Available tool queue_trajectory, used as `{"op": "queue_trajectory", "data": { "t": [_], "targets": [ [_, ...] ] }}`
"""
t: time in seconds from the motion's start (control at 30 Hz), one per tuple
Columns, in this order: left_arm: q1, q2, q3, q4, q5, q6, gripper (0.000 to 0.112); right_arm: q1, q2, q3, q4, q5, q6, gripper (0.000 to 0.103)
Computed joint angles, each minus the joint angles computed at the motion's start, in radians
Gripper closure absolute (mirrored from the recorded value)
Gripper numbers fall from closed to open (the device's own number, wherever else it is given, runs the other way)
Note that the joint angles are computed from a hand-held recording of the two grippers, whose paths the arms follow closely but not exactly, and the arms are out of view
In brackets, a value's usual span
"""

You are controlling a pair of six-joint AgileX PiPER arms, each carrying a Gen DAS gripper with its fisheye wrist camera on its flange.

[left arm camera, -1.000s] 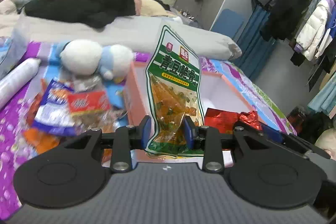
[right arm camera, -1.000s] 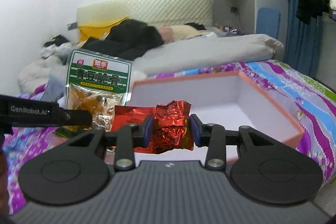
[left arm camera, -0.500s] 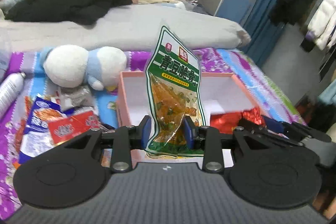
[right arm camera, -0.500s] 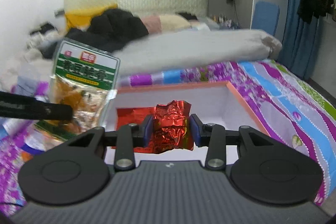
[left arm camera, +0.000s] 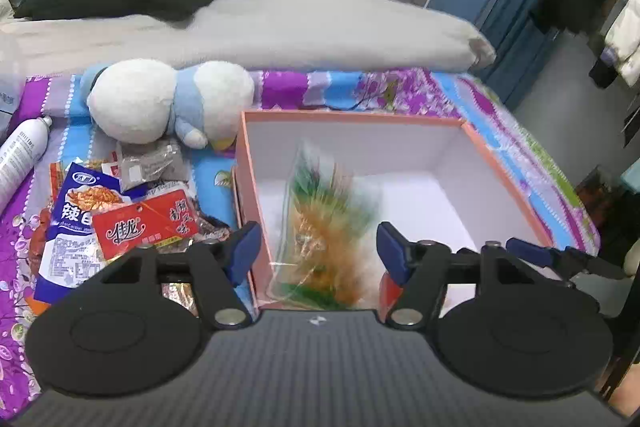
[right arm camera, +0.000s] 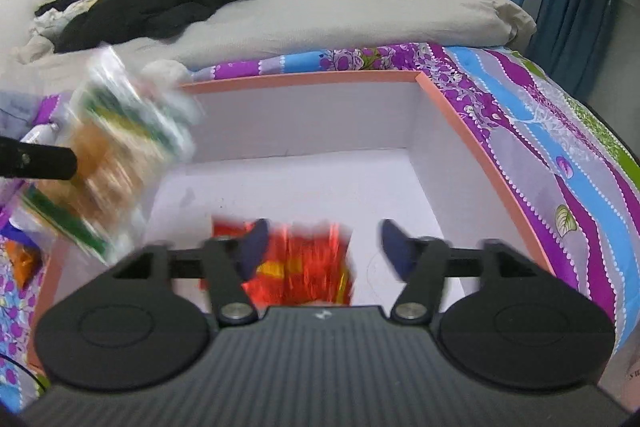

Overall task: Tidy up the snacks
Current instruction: 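Carry both snacks over the pink box and open both grippers to drop them, then withdraw both grippers from the box back toward the remaining snacks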

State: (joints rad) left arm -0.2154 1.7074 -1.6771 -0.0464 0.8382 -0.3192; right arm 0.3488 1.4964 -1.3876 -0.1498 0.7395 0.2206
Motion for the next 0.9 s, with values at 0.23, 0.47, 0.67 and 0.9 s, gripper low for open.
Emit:
{"op": "queue_trajectory", "data": {
  "t": [0.23, 0.47, 0.67, 0.9],
  "targets": [
    [-0.026, -0.11, 0.103, 0.067, -0.057, -0.02, 0.043, 0.012, -0.069, 0.055, 0.006, -0.054, 0.031, 0.032],
    [-0.056, -0.291, 0.272, 0.177, -0.133, -0.097, 0.043, 0.067, -0.192, 0.148, -0.019, -0.115, 0.124, 0.032],
    [-0.074, -0.445, 0.406, 0.266, -0.151, -0.175, 0.043, 0.175, -0.294, 0.222, -0.15, -0.146, 0.288, 0.032],
    [-0.1, -0.616, 0.534, 0.342, -0.11, -0.204, 0.043, 0.329, -0.374, 0.292, -0.348, -0.14, 0.532, 0.032]
  ]
}}
